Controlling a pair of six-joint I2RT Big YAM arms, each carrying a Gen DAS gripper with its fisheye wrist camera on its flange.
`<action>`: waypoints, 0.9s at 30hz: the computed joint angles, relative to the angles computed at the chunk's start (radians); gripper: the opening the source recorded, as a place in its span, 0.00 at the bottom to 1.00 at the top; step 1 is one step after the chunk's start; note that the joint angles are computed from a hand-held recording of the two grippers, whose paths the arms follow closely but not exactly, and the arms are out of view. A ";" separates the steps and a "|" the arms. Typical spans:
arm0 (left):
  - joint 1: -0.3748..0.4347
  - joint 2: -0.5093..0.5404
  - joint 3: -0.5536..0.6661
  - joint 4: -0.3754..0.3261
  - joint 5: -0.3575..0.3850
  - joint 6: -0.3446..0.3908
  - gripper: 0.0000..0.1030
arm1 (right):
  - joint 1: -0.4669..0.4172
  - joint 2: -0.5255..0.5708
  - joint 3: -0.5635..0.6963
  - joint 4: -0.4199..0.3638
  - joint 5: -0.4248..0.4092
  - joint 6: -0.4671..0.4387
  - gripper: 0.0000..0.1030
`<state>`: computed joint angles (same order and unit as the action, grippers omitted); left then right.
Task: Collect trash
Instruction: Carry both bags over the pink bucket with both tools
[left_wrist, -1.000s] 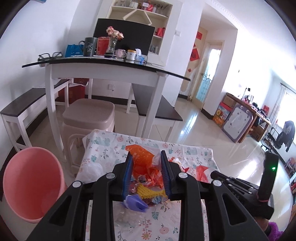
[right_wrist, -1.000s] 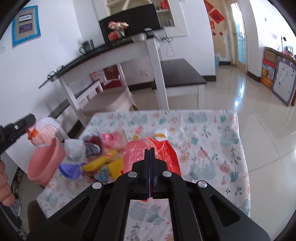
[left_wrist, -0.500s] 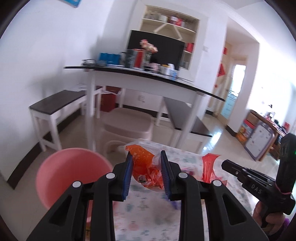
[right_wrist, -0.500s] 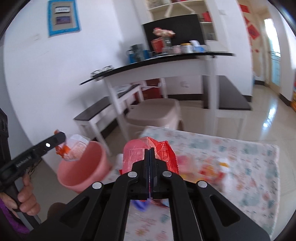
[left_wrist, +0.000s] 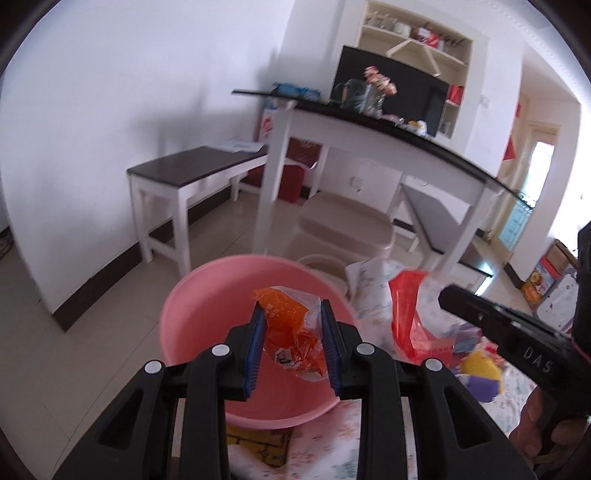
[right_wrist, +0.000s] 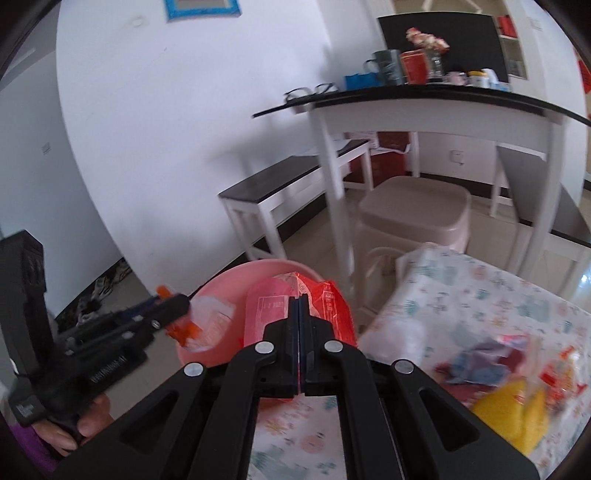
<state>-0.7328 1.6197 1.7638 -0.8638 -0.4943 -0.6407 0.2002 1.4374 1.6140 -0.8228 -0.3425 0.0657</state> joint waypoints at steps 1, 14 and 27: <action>0.004 -0.003 -0.011 -0.002 0.002 -0.005 0.27 | 0.013 0.017 0.013 -0.006 0.000 0.000 0.00; 0.060 0.043 -0.032 -0.050 0.054 -0.039 0.27 | 0.082 0.134 0.061 -0.070 0.029 -0.023 0.00; 0.062 0.099 0.000 -0.092 0.073 -0.057 0.27 | 0.091 0.154 0.049 -0.089 0.058 -0.024 0.01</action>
